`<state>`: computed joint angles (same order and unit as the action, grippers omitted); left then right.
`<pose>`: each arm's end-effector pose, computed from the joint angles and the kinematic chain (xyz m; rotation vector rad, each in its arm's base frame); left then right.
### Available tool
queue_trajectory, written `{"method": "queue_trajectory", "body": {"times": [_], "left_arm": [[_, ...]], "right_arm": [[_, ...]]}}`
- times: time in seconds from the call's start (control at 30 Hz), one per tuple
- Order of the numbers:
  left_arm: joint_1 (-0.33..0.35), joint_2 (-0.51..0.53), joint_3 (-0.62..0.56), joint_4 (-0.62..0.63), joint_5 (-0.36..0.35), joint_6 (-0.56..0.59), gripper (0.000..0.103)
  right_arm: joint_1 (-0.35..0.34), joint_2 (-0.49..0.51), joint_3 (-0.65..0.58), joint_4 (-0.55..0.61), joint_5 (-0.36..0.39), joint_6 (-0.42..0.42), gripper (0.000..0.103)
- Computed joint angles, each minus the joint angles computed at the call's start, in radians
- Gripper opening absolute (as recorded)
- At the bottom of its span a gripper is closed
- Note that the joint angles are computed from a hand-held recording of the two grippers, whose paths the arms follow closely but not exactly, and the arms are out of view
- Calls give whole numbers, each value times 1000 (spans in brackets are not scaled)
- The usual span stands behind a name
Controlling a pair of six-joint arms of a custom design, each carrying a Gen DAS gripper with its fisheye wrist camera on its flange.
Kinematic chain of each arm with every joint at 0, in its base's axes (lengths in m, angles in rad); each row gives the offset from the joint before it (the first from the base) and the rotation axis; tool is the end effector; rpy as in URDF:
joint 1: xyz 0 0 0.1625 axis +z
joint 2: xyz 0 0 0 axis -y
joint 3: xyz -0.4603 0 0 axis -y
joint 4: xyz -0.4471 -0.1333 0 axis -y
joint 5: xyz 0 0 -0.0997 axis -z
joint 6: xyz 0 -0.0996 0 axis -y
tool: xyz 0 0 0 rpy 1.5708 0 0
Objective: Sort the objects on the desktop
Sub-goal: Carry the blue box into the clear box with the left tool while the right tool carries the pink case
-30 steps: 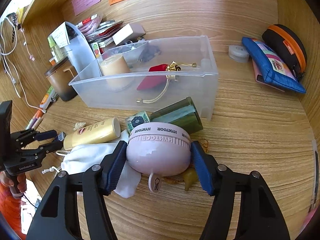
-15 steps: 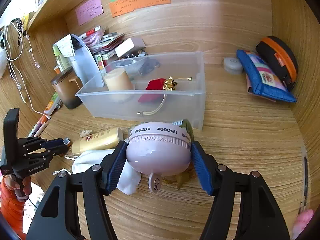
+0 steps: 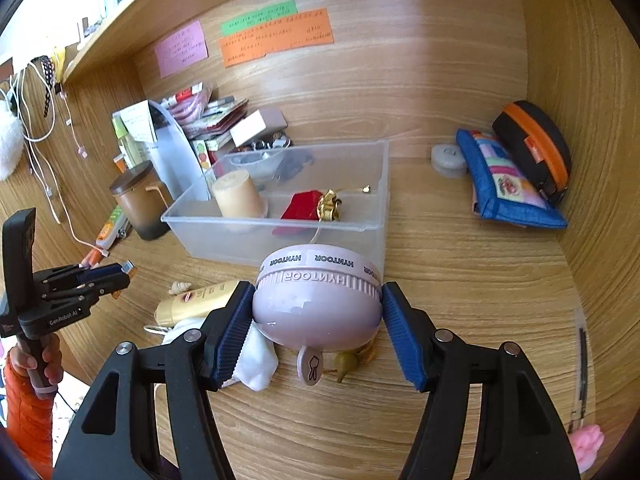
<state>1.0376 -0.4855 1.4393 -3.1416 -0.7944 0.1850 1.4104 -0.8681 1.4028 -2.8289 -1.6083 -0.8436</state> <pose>-0.2257 -0.7820 0.0124 0.5353 2.2914 -0.8977 -0.0035 -0.8329 0.2773 0.8649 -2.4884 0.8500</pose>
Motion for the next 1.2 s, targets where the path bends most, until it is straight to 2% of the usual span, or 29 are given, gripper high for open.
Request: {"method": "queue_trajectory", "body": {"times": [0.27, 0.7, 1.0, 1.2], "left_arm": [[-24, 11, -56, -39, 9, 85, 26], [-21, 52, -197, 18, -11, 146, 26], [-14, 100, -312, 84, -50, 152, 26], [-4, 154, -424, 173, -82, 156, 26]], "right_arm": [[7, -12, -12, -11, 12, -10, 61], [35, 25, -106, 3, 44, -28, 61], [54, 81, -194, 49, 54, -34, 61], [64, 127, -259, 79, 39, -46, 61]]}}
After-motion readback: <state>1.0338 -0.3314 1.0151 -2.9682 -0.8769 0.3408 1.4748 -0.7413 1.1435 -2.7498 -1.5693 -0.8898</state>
